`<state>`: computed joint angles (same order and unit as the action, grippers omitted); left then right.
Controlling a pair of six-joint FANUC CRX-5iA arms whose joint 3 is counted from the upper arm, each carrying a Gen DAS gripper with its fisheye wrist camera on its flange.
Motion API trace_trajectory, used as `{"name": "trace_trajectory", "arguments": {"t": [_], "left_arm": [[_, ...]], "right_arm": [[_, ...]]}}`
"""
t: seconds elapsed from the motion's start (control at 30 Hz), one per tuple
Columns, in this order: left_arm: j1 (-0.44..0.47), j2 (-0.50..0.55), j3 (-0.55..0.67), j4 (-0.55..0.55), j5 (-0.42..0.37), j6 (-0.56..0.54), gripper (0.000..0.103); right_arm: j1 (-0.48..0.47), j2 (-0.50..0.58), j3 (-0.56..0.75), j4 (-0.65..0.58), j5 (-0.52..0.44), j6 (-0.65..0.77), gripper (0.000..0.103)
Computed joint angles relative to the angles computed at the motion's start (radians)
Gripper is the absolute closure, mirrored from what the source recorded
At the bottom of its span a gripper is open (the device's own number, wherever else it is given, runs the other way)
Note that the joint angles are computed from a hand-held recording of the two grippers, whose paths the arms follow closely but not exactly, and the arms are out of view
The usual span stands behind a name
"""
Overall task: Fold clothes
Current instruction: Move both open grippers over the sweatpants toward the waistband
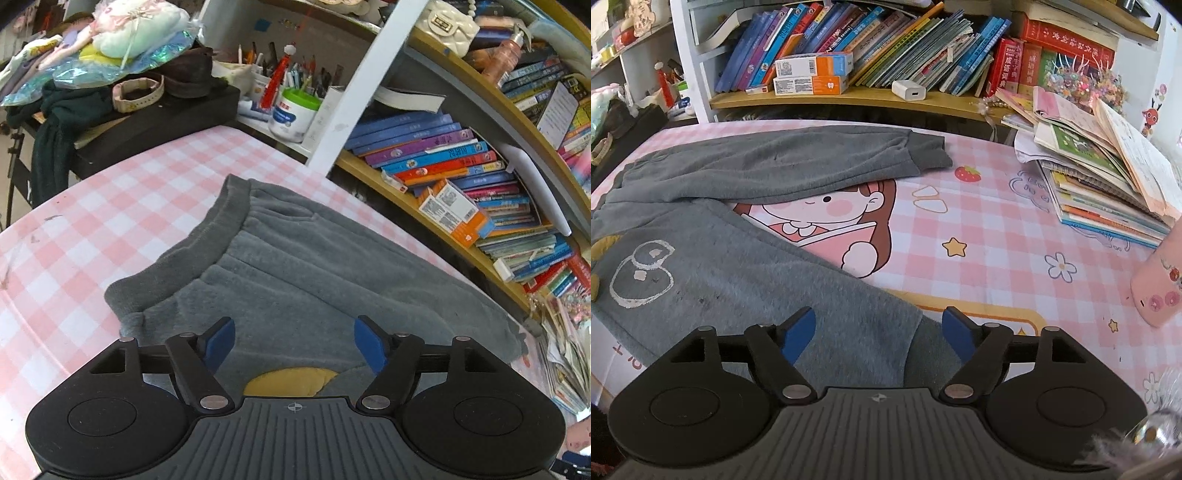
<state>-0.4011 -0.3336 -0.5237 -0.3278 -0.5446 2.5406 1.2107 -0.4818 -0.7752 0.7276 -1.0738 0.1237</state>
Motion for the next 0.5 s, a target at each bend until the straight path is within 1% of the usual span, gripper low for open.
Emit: {"name": "trace_trajectory", "arguments": {"t": [0.07,0.17,0.33,0.5], "left_arm": [[-0.004,0.01,0.008,0.003,-0.002,-0.017,0.029],[-0.011,0.028,0.028,0.005,-0.008,-0.064,0.025],[-0.002,0.054,0.05,0.033,-0.002,-0.158,0.023],[0.008,0.083,0.077,0.051,-0.001,-0.212,0.022]], "right_arm": [[-0.011,0.006,0.002,0.003,0.009,0.007,0.027],[-0.03,0.016,0.006,0.007,0.025,0.024,0.025],[-0.071,0.035,0.019,0.019,0.056,0.081,0.023],[-0.131,0.061,0.039,0.027,0.096,0.158,0.021]]}}
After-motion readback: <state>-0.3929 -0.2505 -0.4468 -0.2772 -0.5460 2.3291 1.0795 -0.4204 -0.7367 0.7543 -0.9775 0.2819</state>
